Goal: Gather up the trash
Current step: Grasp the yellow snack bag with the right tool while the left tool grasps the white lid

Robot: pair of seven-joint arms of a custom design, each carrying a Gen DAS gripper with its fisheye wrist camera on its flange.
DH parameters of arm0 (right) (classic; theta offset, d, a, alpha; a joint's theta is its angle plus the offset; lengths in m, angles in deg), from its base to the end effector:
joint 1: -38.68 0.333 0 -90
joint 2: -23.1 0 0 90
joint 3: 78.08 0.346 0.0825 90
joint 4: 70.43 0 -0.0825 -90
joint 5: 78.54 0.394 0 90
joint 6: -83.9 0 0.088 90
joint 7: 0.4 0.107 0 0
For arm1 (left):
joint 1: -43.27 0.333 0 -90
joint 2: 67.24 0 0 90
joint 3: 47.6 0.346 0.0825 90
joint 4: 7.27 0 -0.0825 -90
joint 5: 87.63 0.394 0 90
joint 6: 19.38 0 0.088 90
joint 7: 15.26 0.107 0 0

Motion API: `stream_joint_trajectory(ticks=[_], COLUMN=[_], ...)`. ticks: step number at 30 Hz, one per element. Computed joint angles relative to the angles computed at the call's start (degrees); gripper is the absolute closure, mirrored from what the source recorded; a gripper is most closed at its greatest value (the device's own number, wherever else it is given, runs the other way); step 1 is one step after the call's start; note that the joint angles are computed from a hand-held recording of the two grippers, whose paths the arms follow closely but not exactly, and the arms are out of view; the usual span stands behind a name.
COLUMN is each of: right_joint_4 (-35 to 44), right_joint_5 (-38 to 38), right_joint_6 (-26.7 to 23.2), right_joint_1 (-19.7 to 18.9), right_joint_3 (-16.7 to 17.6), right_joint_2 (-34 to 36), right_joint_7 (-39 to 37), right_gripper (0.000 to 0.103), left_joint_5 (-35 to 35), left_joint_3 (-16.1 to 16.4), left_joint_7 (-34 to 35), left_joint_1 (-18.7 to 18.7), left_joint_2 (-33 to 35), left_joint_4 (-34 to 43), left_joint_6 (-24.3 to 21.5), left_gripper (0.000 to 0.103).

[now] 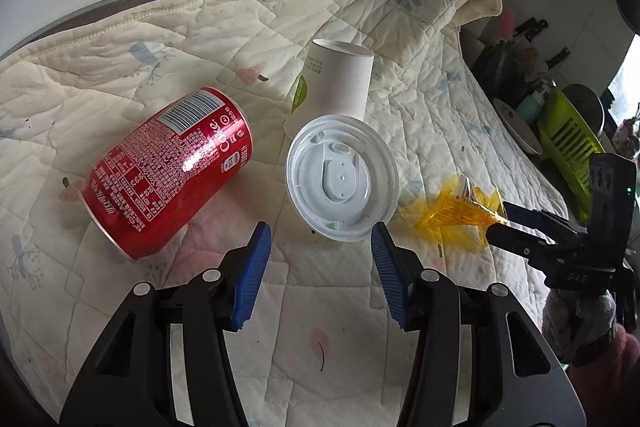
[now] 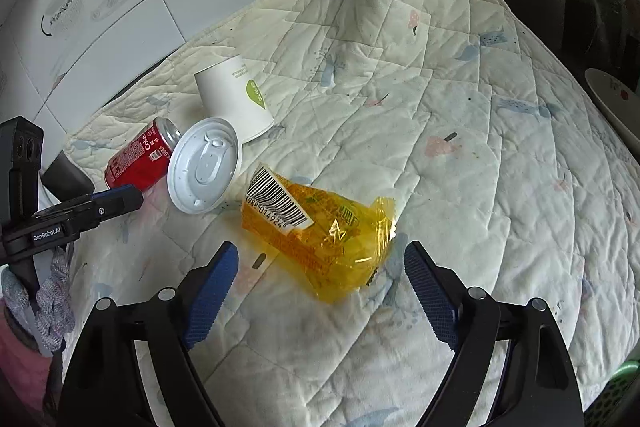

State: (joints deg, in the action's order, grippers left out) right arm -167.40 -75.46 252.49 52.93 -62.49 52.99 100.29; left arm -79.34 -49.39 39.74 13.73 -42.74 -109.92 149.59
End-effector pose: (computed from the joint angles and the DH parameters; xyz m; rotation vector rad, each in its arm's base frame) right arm 0.6647 0.3353 0.4109 -1.8545 1.5188 -0.2255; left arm 0.6108 -0.3792 0.4201 -1.8871 2.0032 -1.0083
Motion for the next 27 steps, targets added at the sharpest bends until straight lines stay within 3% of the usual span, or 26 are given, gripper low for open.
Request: stream_joint_trajectory(ticks=[8, 14, 16, 20, 27], right_joint_4=[5.0, 4.3, 3.3, 1.0, -4.2], right_joint_5=[4.2, 2.5, 2.5, 0.6, -1.9], right_joint_6=[-2.4, -1.3, -0.7, 0.8, 4.0], right_joint_1=[-3.4, -0.1, -0.5, 1.2, 2.2], right_joint_3=[4.5, 1.2, 1.9, 0.1, -1.2], right_joint_2=[4.4, 3.6, 3.1, 1.3, -2.4], right_joint_7=[-5.5, -5.1, -5.8, -4.2, -0.4], right_gripper=[0.019, 0.031, 0.034, 0.037, 0.040], left_joint_5=[-1.8, -3.5, -3.7, -4.2, -4.3], left_joint_3=[-0.9, -1.4, -1.3, -1.6, -1.3], left_joint_7=[0.9, 1.8, 1.6, 2.0, 1.7], left_joint_1=[1.3, 2.0, 2.0, 2.4, 2.2], left_joint_2=[4.2, 7.3, 8.0, 8.9, 9.7], left_joint_4=[5.7, 10.2, 11.2, 12.1, 13.2], left_joint_6=[-3.2, -5.3, -5.9, -6.5, -7.3], left_gripper=[0.052, 0.061, 0.061, 0.069, 0.069])
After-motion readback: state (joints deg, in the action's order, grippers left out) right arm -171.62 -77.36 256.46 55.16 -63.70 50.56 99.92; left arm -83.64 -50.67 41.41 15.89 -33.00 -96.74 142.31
